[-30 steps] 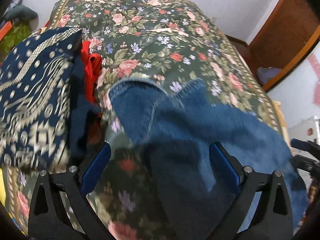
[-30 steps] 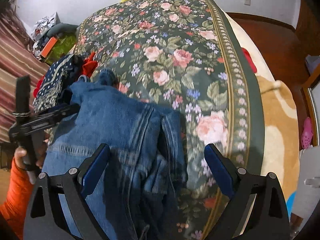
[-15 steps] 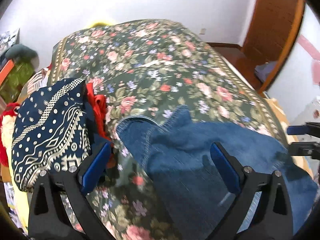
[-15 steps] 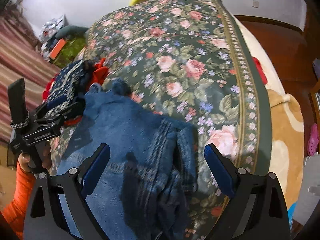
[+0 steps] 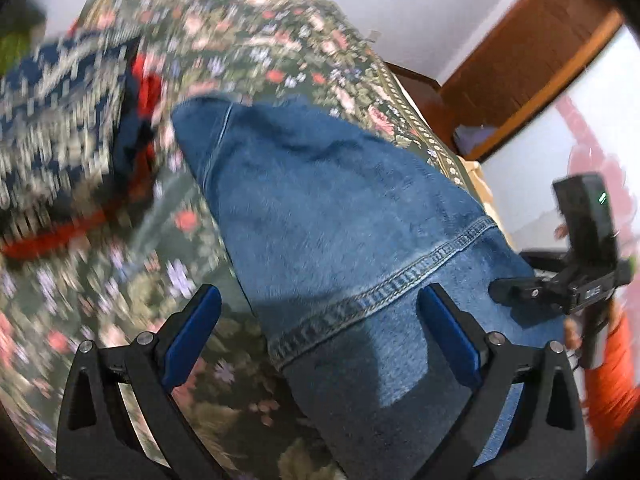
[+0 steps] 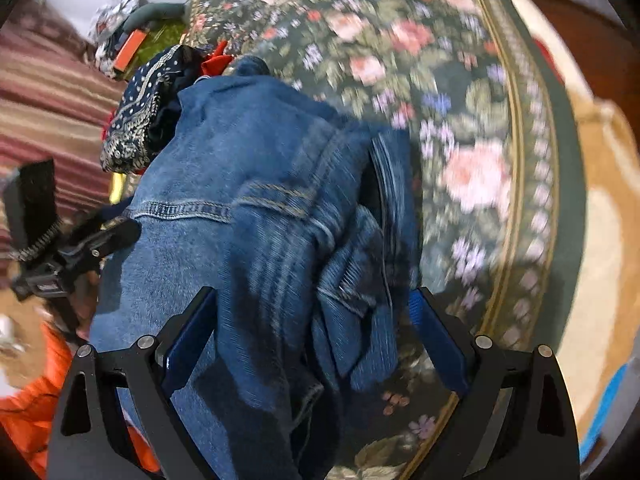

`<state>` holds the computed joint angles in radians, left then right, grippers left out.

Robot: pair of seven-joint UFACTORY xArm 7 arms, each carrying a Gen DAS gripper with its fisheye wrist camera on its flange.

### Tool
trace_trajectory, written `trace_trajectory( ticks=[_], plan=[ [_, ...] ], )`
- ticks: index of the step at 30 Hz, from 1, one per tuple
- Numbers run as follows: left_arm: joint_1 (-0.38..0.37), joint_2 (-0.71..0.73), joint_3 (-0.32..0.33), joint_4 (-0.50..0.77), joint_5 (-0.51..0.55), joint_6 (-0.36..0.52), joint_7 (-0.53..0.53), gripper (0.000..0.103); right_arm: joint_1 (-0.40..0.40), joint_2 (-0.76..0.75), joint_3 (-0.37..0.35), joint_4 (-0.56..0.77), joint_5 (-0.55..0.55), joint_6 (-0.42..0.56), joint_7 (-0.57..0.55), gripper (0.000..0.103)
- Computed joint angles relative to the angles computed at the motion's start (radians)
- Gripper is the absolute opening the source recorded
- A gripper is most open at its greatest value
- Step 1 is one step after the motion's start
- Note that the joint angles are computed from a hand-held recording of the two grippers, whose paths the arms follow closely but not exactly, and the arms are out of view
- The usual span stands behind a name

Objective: Fold large clothes

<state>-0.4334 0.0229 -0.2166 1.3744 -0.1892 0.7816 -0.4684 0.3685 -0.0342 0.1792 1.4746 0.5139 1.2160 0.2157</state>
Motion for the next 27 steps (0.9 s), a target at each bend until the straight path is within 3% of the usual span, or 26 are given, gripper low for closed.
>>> trace_trajectory(
  ticks=[5, 12, 18, 25, 27],
  plan=[
    [0.027, -0.011, 0.014, -0.071, -0.325, -0.039, 0.087, 0.101, -0.018, 0.007, -0.019, -0.068, 0.137, -0.014, -0.036, 0.103],
    [0.047, 0.031, 0.013, -0.07, -0.581, -0.013, 0.197, 0.101, -0.046, 0.044, -0.025, -0.085, 0.283, -0.014, -0.079, 0.103],
    [0.048, 0.073, -0.003, -0.024, -0.587, -0.005, 0.207, 0.101, -0.06, 0.047, -0.024, -0.105, 0.329, -0.034, -0.056, 0.103],
    [0.049, 0.074, -0.009, -0.022, -0.603, -0.009, 0.207, 0.101, -0.046, 0.038, -0.01, -0.105, 0.276, -0.089, -0.029, 0.103],
    [0.05, 0.06, -0.012, -0.043, -0.63, -0.011, 0.223, 0.1, -0.039, 0.024, -0.008, -0.117, 0.277, -0.113, -0.032, 0.098]
  ],
)
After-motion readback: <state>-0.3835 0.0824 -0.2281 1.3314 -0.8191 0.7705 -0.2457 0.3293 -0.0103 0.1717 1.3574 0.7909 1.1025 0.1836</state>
